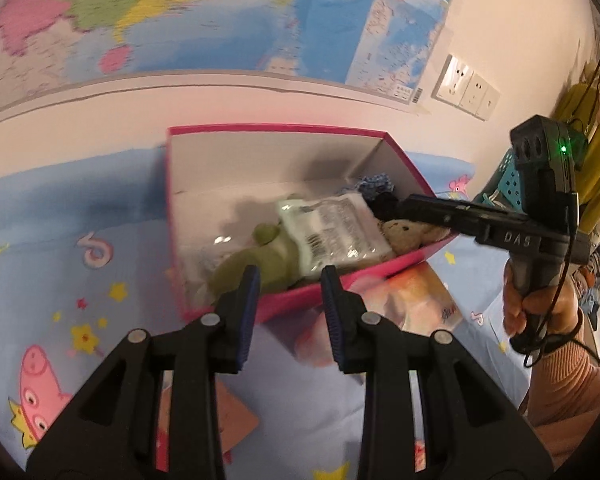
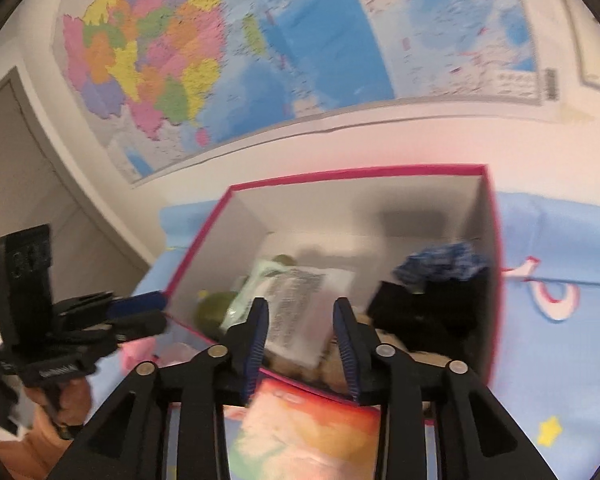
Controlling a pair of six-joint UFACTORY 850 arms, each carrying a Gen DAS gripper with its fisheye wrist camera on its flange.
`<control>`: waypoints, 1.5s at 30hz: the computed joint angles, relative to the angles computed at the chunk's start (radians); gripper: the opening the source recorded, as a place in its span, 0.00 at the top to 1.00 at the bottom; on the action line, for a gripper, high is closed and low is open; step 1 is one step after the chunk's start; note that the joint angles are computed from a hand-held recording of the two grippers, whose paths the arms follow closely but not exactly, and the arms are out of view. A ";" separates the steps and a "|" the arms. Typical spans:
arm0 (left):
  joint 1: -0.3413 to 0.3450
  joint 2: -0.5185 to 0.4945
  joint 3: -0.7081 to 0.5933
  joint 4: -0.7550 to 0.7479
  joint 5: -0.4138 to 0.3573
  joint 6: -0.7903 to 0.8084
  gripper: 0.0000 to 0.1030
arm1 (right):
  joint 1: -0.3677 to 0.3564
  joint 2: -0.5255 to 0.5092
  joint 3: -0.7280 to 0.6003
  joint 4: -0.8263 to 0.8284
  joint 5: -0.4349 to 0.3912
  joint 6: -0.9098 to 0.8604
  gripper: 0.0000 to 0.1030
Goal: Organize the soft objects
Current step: 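Open the right tool to drop the packet into the box, then reach the right tool to the peach hand cream pouch and grasp it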
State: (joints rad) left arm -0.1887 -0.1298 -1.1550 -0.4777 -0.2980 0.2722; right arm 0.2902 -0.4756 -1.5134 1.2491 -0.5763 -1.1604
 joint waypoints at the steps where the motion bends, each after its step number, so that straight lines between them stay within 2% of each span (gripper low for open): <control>1: 0.004 0.018 0.022 0.023 0.010 -0.030 0.68 | -0.002 0.013 0.016 0.020 -0.002 -0.027 0.63; 5: 0.036 0.069 0.098 -0.006 0.015 -0.027 0.68 | -0.011 0.072 0.091 0.124 -0.080 -0.183 0.63; 8: 0.061 0.099 0.154 -0.013 0.017 -0.040 0.68 | -0.014 0.113 0.142 0.150 -0.199 -0.273 0.63; 10: 0.081 0.117 0.191 -0.054 0.009 -0.015 0.68 | -0.009 0.133 0.173 0.133 -0.297 -0.318 0.63; 12: 0.098 0.125 0.217 -0.091 -0.003 0.008 0.68 | 0.006 0.135 0.186 0.095 -0.357 -0.329 0.63; 14: 0.099 0.127 0.234 -0.037 -0.004 -0.051 0.68 | 0.032 0.124 0.188 0.046 -0.398 -0.311 0.62; 17: 0.104 0.124 0.252 0.025 -0.011 -0.117 0.67 | 0.077 0.094 0.178 -0.011 -0.376 -0.260 0.61; 20: 0.127 0.121 0.267 -0.077 -0.026 -0.031 0.58 | 0.115 0.051 0.151 -0.054 -0.358 -0.189 0.61; 22: 0.145 0.115 0.274 -0.171 -0.038 0.053 0.54 | 0.143 0.040 0.143 -0.080 -0.307 -0.171 0.61; 26: 0.163 0.083 0.262 -0.280 -0.080 0.182 0.54 | 0.156 0.028 0.137 -0.101 -0.291 -0.149 0.61; 30: 0.145 0.062 0.256 -0.309 -0.096 0.260 0.54 | 0.145 0.034 0.140 -0.105 -0.278 -0.133 0.61; 35: 0.110 0.087 0.275 -0.323 -0.100 0.349 0.66 | 0.129 0.030 0.140 -0.110 -0.267 -0.106 0.61; 42: 0.025 0.120 0.314 -0.248 -0.093 0.340 0.67 | 0.122 0.008 0.127 -0.131 -0.253 -0.054 0.61; 45: 0.031 0.128 0.317 -0.250 -0.088 0.322 0.67 | 0.130 0.005 0.125 -0.142 -0.236 -0.038 0.61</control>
State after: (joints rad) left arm -0.1574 -0.0019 -0.8380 -0.7272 -0.3863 0.5939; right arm 0.4206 -0.4710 -1.3881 1.1070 -0.8120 -1.1986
